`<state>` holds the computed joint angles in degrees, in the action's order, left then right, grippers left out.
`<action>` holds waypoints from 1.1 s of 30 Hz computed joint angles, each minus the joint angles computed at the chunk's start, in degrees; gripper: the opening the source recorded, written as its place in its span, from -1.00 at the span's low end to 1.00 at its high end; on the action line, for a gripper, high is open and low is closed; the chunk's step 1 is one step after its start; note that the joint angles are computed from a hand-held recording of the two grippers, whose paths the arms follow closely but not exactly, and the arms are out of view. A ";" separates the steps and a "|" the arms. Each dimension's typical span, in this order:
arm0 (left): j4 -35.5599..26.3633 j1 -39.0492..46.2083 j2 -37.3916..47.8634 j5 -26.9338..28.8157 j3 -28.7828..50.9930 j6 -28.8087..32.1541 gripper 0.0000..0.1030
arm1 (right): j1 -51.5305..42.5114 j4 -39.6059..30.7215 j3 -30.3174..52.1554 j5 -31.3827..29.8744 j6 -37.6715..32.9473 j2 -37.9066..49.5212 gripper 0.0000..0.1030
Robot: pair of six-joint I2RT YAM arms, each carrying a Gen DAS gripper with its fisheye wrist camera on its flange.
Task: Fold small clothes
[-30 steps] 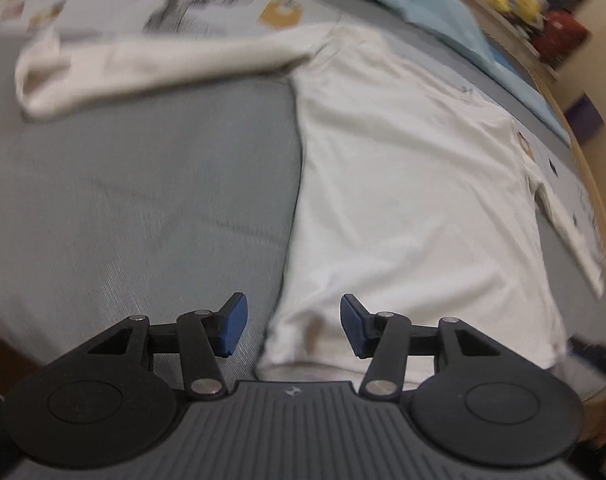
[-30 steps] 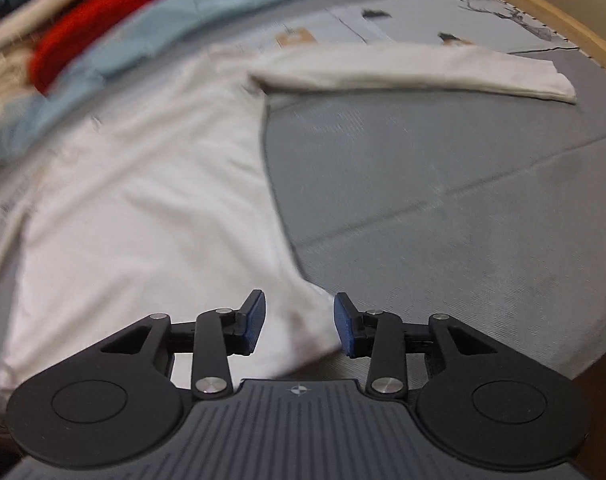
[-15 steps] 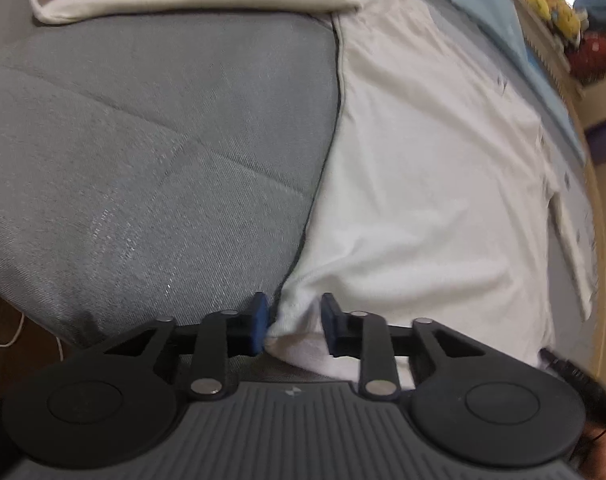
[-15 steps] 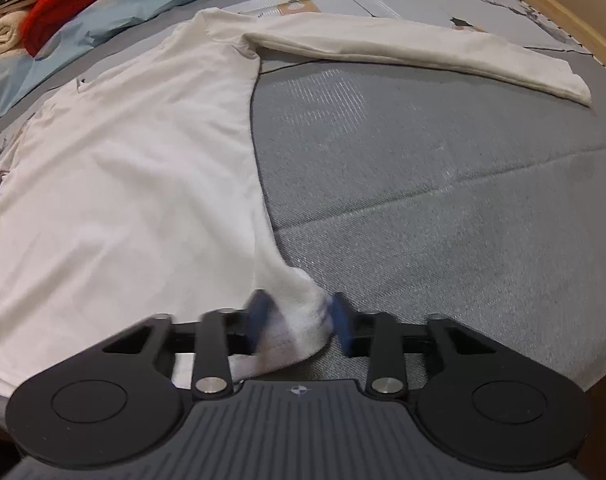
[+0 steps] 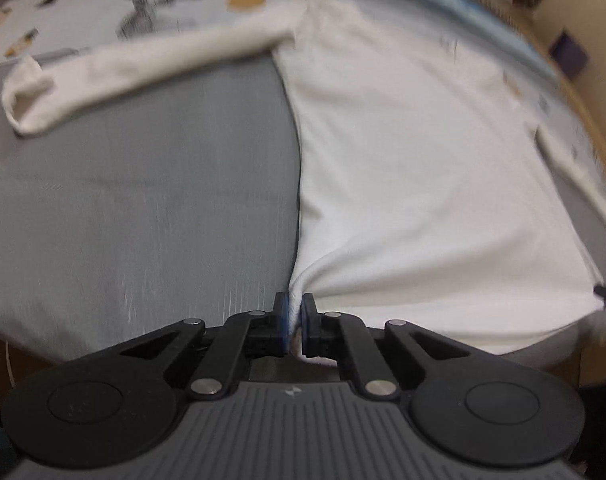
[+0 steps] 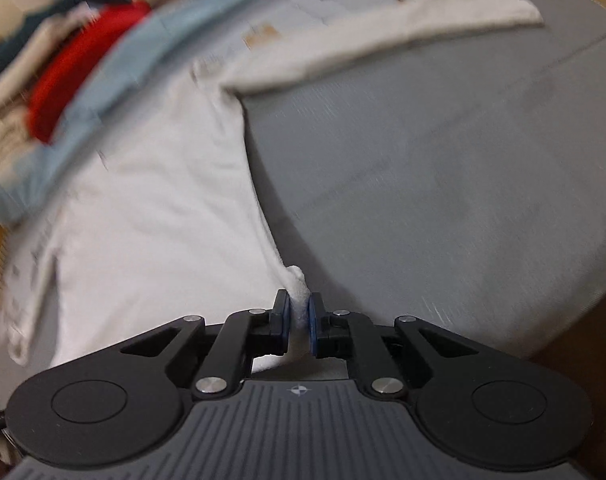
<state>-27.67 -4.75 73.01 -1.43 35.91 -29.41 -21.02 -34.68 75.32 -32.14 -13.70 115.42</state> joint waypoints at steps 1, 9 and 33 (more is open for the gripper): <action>-0.94 -0.51 1.02 0.03 0.34 0.69 -0.89 | 0.10 -1.38 0.50 0.57 -0.82 0.28 -0.83; -7.25 -6.67 6.60 -4.59 4.60 1.36 -0.77 | 4.77 1.76 -1.67 11.72 -3.74 -1.90 -0.80; -0.02 -5.66 3.16 0.09 2.89 2.13 -0.54 | 7.43 3.43 -4.00 12.79 -6.55 -2.84 -0.79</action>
<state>-27.70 -10.42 76.17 -1.34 38.80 -27.27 -13.59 -31.25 71.32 -19.34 -20.25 112.58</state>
